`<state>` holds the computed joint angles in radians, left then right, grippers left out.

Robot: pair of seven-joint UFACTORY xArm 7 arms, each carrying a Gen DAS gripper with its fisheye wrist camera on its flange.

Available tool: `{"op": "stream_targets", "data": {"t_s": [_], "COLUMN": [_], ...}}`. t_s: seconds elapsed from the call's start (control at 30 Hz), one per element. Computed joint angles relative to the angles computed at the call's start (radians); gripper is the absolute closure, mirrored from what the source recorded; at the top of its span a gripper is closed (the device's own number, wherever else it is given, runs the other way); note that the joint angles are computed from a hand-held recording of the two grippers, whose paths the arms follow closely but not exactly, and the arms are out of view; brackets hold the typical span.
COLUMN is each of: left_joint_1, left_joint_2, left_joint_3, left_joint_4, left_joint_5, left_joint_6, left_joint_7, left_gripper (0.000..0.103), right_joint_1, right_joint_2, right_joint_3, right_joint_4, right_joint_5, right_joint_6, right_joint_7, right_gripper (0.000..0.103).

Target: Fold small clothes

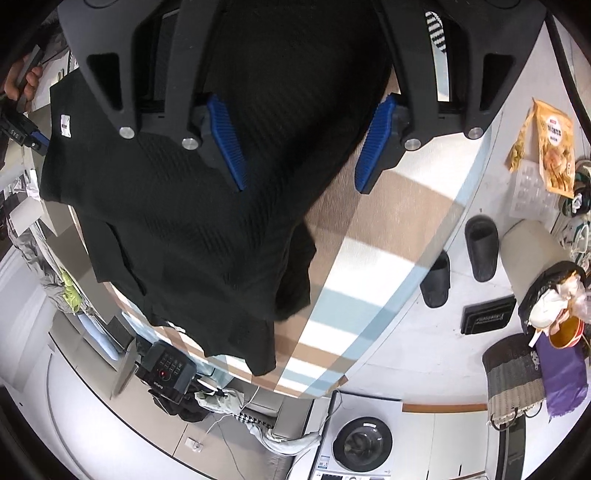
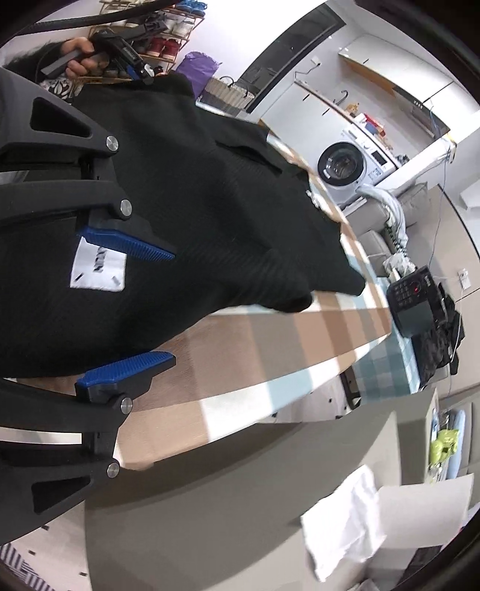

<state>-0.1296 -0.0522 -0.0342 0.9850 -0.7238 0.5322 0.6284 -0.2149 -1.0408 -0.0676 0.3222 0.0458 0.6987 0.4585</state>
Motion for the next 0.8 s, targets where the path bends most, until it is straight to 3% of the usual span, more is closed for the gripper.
{"op": "stream_targets", "data": {"t_s": [0.33,0.67,0.7,0.73,0.77,0.8], "left_joint_1": [-0.023,-0.019,-0.02,-0.02,-0.019,-0.017], "left_joint_2": [-0.033,0.001,0.002,0.002,0.005,0.009], "left_joint_3": [-0.007,-0.002,-0.004,-0.005,-0.004,-0.002], "left_joint_4": [-0.058,-0.036,-0.038,-0.039,-0.035,-0.027], "left_joint_5": [0.1,0.105,0.09,0.075,0.066,0.048], "left_joint_6": [-0.064,-0.044,-0.053,-0.055,-0.045,-0.026], "left_joint_7": [-0.06,-0.071,-0.055,-0.039,-0.031,-0.019], "left_gripper": [0.045,0.047,0.057,0.077,0.085,0.094], "right_joint_1": [-0.005,0.001,0.003,0.005,0.008,0.011], "right_joint_2": [-0.005,-0.003,-0.002,0.0,-0.001,-0.002], "right_joint_3": [0.02,0.024,0.025,0.026,0.027,0.03], "right_joint_4": [-0.025,-0.031,-0.03,-0.03,-0.031,-0.033], "right_joint_5": [-0.023,-0.032,-0.034,-0.035,-0.036,-0.041], "right_joint_6": [0.006,0.012,0.01,0.009,0.005,0.003], "right_joint_7": [0.011,0.013,0.01,0.01,0.006,0.0], "right_gripper": [0.051,0.051,0.051,0.059,0.069,0.086]}}
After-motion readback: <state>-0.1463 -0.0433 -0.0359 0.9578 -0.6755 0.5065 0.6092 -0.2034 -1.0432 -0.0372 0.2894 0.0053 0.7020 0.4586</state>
